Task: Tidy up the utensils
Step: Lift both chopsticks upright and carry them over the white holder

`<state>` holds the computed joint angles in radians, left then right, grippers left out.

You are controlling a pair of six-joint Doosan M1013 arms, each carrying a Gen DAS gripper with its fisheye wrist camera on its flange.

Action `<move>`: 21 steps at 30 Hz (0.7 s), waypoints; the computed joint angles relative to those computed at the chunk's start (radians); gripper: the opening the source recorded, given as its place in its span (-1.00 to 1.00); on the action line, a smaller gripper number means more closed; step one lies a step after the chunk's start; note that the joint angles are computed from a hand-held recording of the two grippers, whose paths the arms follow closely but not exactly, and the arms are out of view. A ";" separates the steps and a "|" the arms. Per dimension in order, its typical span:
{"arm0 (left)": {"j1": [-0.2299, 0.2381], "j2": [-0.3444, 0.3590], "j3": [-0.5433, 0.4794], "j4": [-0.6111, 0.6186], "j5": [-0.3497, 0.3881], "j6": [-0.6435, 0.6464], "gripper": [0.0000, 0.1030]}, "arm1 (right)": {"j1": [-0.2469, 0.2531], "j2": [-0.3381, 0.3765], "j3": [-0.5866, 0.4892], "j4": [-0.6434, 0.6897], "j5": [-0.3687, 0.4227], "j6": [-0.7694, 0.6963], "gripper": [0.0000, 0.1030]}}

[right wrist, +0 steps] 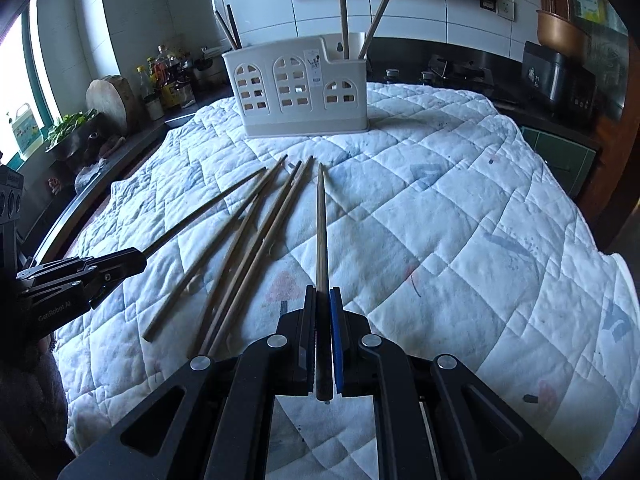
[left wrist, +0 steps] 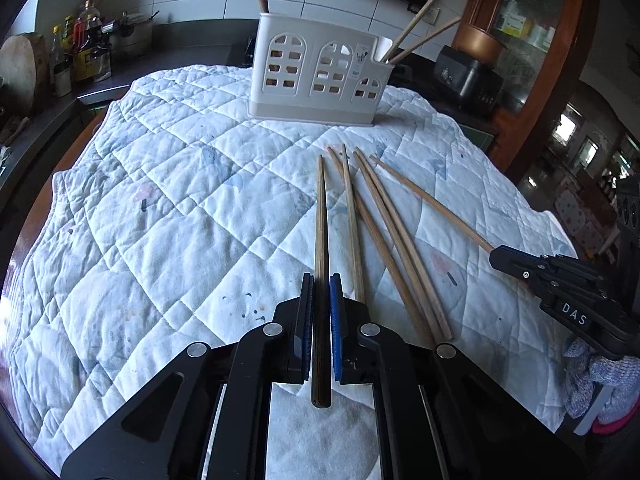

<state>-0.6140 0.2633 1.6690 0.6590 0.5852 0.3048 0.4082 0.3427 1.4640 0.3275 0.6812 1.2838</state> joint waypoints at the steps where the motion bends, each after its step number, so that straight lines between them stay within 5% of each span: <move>1: -0.001 -0.007 0.004 0.022 -0.006 -0.017 -0.88 | 0.000 -0.005 -0.001 0.003 -0.009 -0.006 -0.87; 9: 0.004 -0.043 0.018 0.122 -0.041 -0.084 -0.88 | -0.003 -0.022 -0.044 0.058 -0.040 -0.066 -0.87; 21: 0.061 -0.050 -0.022 0.046 -0.092 0.042 -0.89 | -0.012 0.049 -0.253 0.052 0.045 -0.078 -0.87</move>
